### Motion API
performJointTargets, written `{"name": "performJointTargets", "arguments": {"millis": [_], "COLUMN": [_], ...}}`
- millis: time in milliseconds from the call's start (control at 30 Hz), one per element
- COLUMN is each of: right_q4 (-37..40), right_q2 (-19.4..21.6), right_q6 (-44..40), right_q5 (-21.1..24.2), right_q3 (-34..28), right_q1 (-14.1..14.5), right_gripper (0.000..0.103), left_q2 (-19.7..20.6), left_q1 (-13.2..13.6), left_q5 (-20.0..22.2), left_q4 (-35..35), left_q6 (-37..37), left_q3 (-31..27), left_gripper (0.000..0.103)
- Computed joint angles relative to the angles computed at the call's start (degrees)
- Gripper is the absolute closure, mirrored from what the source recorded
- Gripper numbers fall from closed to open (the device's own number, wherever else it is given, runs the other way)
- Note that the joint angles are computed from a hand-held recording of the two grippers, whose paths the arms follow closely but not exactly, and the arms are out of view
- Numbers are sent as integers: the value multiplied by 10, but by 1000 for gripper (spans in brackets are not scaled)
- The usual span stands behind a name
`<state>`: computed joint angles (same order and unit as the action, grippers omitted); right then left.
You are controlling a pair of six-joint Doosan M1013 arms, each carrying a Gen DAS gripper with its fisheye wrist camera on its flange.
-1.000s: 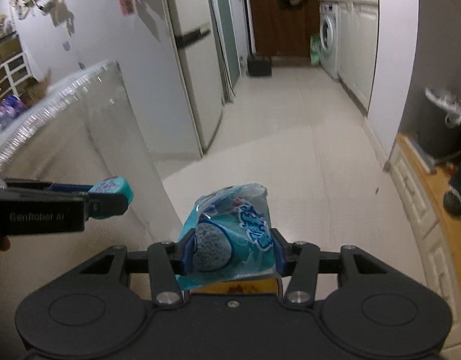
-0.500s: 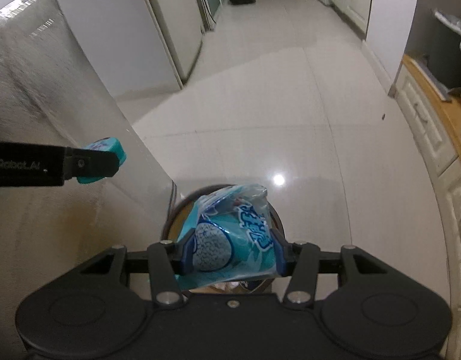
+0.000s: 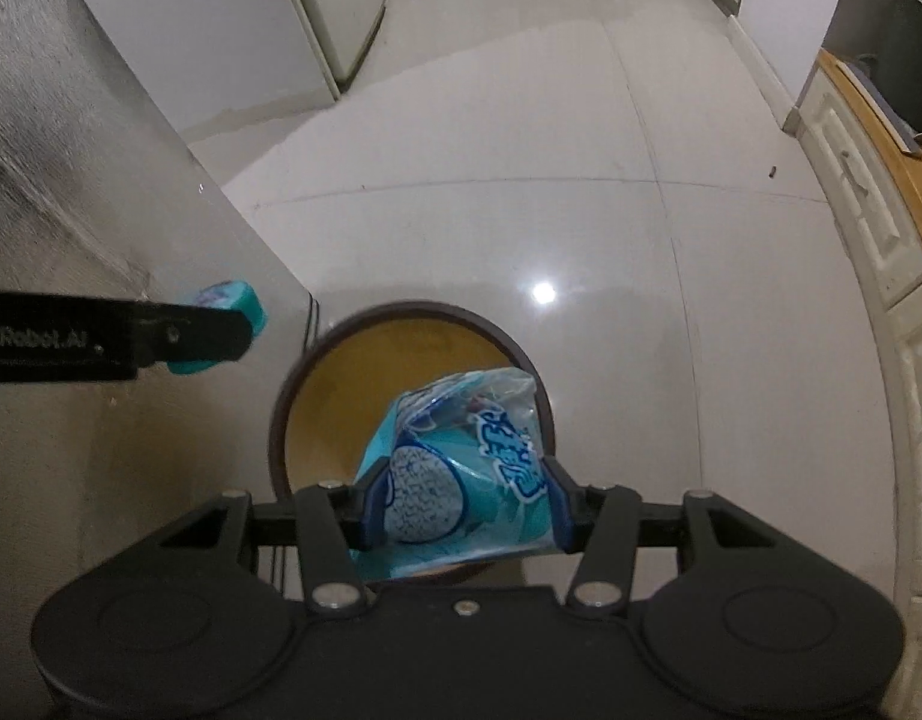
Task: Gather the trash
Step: 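Carry the teal cap and blue plastic bag over the bin with both tools, then open the left tool over the bin while the right tool releases the blue bag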
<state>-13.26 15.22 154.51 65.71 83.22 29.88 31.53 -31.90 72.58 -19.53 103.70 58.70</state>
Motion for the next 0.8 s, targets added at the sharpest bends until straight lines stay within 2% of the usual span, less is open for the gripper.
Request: {"name": "performJointTargets", "arguments": {"millis": [67,133,200,233,533,700,800], "right_q4": [6,8,10,10,24,16,-11], "right_q2": [0,-1,-2,-2,1,5,4], "right_q6": [-6,-8,-7,-8,-27,-33,-21], "right_q5": [0,-2,-5,-7,-20,-30,-55], "right_q3": [2,4,7,8,14,15,19], "right_q1": [-1,-3,-4,-4,-11,-11,-4], "right_gripper": [51,51,51,51,50,47,36], "left_q2": [3,6,7,6,2,0,-2], "left_q1": [0,1,1,1,-2,1,4], "left_q5": [7,11,15,12,8,5,3], "left_q4": [-5,-10,-7,-2,64,87,95], "left_q6": [-4,-14,-28,-31,-40,-51,-59], "left_q3": [4,9,12,16,23,25,26], "left_gripper": [54,50,20,17,16,11,8]}}
